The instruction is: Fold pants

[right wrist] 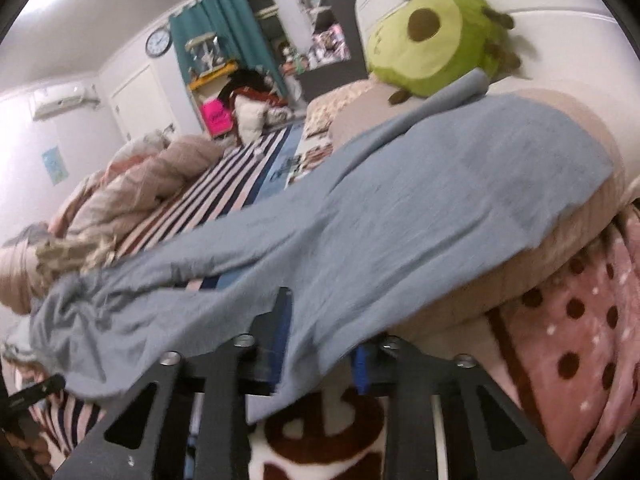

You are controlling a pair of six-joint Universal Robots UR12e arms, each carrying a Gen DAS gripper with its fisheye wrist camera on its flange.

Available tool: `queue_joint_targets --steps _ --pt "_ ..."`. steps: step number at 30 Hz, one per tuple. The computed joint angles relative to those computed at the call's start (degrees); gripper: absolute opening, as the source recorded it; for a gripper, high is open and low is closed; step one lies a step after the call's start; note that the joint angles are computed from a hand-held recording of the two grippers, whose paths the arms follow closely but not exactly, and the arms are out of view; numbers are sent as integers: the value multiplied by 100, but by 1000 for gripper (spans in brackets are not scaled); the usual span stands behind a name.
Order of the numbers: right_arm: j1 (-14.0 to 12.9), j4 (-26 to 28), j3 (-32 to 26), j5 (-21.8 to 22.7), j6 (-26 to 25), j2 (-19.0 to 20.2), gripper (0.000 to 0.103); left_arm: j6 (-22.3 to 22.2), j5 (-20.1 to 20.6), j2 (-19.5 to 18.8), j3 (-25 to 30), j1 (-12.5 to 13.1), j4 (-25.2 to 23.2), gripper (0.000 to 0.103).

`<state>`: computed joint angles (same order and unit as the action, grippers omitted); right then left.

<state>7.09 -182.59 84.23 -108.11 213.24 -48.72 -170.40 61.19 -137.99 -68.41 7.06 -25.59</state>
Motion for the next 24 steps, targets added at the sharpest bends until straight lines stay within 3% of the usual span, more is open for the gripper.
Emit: queue_joint_targets --steps 5,7,8,10,12,19,24 --pt "-95 -2 -104 -51 62 70 18 -174 -115 -269 393 -27 21 98" --pt "-122 -34 -108 27 90 71 6 -216 95 -314 474 -74 72 68" --pt "-124 -88 -104 32 71 66 6 -271 206 -328 501 -95 139 60" --pt "-104 -193 -89 -40 -66 61 6 -327 371 -321 508 -124 292 31" --pt "-85 -288 -69 -129 -234 40 5 -281 449 -298 496 -127 483 13" --pt "-178 -375 -164 134 -798 -43 4 68 495 -383 927 -141 851 3" --pt "-253 -62 -540 149 -1411 -5 3 190 680 -767 1858 -225 638 3"
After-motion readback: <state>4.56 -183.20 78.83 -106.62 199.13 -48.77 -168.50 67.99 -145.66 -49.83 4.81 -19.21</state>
